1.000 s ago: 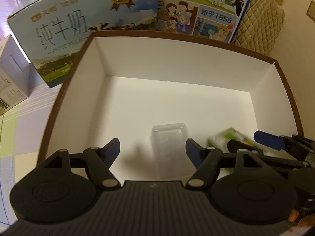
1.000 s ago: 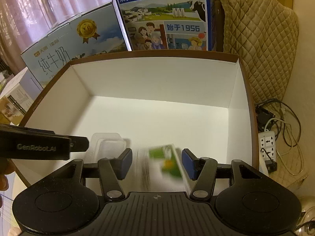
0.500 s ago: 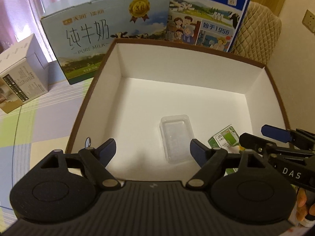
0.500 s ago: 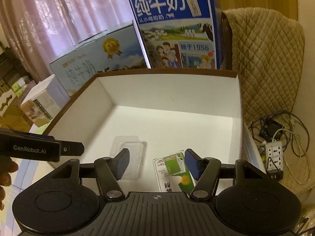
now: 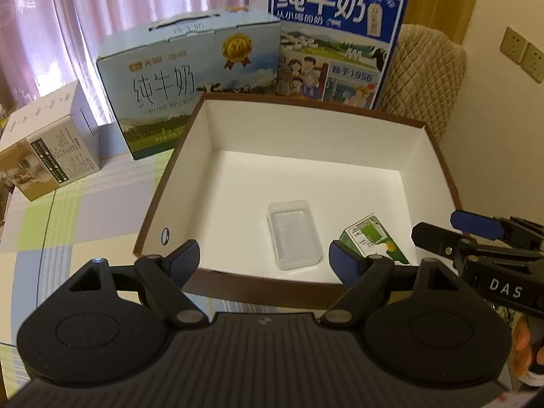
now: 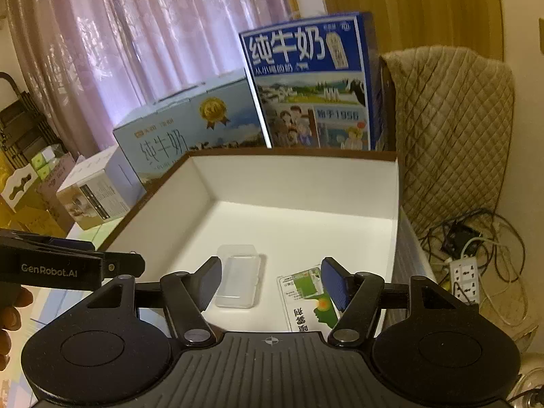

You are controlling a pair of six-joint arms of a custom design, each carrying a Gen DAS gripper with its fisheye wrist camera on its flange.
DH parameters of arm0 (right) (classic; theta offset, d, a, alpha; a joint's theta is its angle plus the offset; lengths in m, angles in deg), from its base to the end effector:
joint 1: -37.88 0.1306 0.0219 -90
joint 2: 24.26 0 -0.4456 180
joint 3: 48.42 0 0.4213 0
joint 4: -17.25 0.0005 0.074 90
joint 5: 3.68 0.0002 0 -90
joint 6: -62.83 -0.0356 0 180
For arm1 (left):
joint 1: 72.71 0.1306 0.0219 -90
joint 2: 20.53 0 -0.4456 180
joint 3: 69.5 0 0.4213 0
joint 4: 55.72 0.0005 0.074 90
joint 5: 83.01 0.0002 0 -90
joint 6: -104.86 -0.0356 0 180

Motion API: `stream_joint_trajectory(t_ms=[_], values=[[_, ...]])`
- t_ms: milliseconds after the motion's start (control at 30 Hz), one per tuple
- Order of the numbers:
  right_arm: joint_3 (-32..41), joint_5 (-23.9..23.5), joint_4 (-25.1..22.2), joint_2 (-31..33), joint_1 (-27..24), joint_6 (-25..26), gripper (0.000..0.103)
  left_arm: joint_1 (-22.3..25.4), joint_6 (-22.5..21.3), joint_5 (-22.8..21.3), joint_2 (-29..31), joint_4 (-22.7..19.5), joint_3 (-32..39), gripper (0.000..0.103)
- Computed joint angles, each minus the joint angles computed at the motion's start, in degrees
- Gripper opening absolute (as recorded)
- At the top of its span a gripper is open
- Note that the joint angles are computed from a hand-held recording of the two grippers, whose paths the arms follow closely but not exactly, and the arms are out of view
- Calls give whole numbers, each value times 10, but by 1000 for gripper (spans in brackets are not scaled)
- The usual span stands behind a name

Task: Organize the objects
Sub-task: 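Withdraw both grippers from the brown box back toward the remaining items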

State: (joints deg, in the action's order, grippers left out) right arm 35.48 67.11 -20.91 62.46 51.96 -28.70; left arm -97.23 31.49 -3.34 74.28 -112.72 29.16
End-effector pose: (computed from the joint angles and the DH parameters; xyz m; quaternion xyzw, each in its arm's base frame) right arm 0.4806 0.1321 0.4840 -0.1669 0.8842 0.2060 0.3846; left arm 0.4981 -0.2208 0.5156 0.0366 0.9446 -0.0307 0.3247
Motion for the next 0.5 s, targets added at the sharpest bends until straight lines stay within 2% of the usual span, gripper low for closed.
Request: stream_joint_trajectory(t_ms=[267,500], values=[[-48,15,7,-72,0,-32,62,-9,-5,4,-61,16,-49,82],[-94,46,-14,-151,17,-64,62,-16,-29,7,-126,18,-99,83]])
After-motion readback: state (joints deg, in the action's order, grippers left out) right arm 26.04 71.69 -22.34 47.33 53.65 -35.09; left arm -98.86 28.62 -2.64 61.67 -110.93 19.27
